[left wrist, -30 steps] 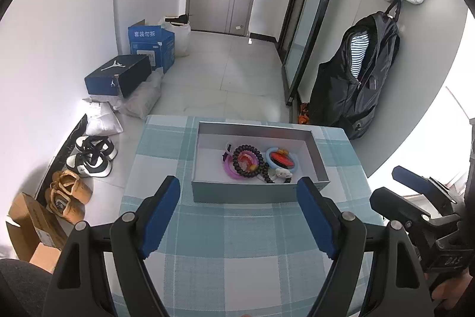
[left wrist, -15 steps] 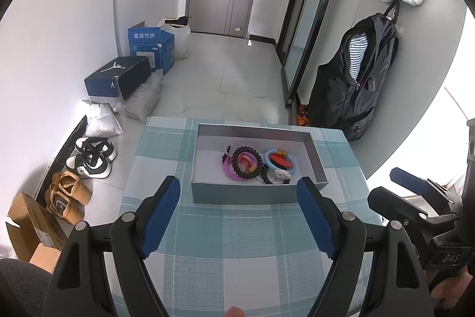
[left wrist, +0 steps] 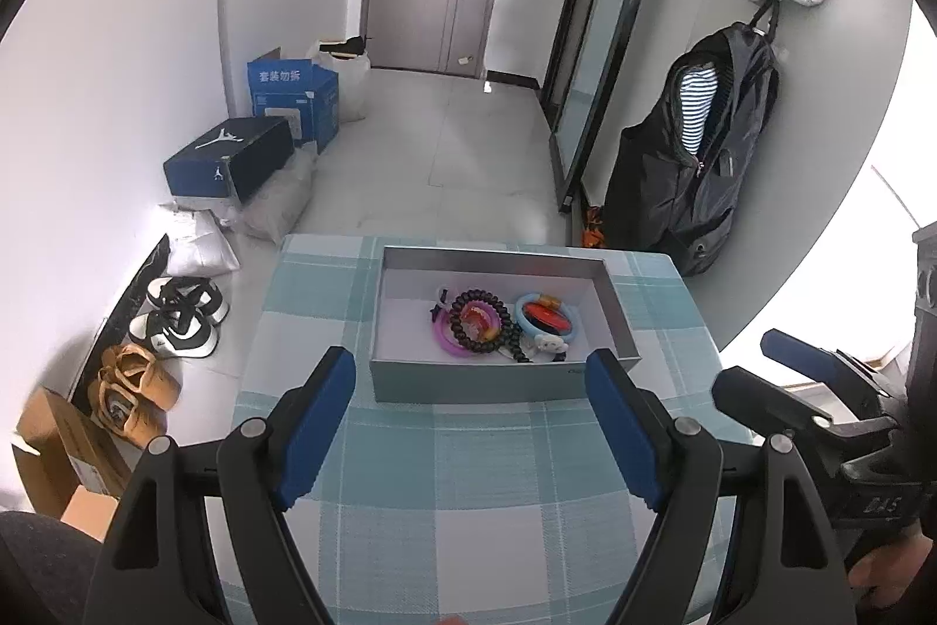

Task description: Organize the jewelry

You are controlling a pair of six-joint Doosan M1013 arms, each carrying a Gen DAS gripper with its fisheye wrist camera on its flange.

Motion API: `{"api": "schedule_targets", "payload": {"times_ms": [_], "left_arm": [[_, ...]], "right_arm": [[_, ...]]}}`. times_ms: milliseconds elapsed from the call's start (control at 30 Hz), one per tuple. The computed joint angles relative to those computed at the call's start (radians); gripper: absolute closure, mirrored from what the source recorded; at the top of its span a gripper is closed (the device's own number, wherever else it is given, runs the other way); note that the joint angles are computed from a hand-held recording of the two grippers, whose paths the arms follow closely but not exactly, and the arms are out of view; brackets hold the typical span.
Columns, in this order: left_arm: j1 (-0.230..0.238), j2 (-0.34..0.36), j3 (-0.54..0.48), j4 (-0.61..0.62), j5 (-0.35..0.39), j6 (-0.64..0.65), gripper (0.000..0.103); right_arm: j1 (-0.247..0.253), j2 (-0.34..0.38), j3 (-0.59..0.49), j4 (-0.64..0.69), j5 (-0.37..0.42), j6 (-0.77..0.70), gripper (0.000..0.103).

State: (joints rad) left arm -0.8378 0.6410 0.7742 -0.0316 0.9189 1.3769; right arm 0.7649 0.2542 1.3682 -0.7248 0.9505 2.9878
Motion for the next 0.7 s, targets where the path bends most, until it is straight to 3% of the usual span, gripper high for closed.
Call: {"api": "schedule_targets", "payload": {"times_ms": [700], "left_arm": [[0.001,0.0,-0.002,-0.008,0.002,0.005,0.026]], "right_arm": [[0.0,0.003,-0.002,0.001,0.007,0.008,0.0]]}}
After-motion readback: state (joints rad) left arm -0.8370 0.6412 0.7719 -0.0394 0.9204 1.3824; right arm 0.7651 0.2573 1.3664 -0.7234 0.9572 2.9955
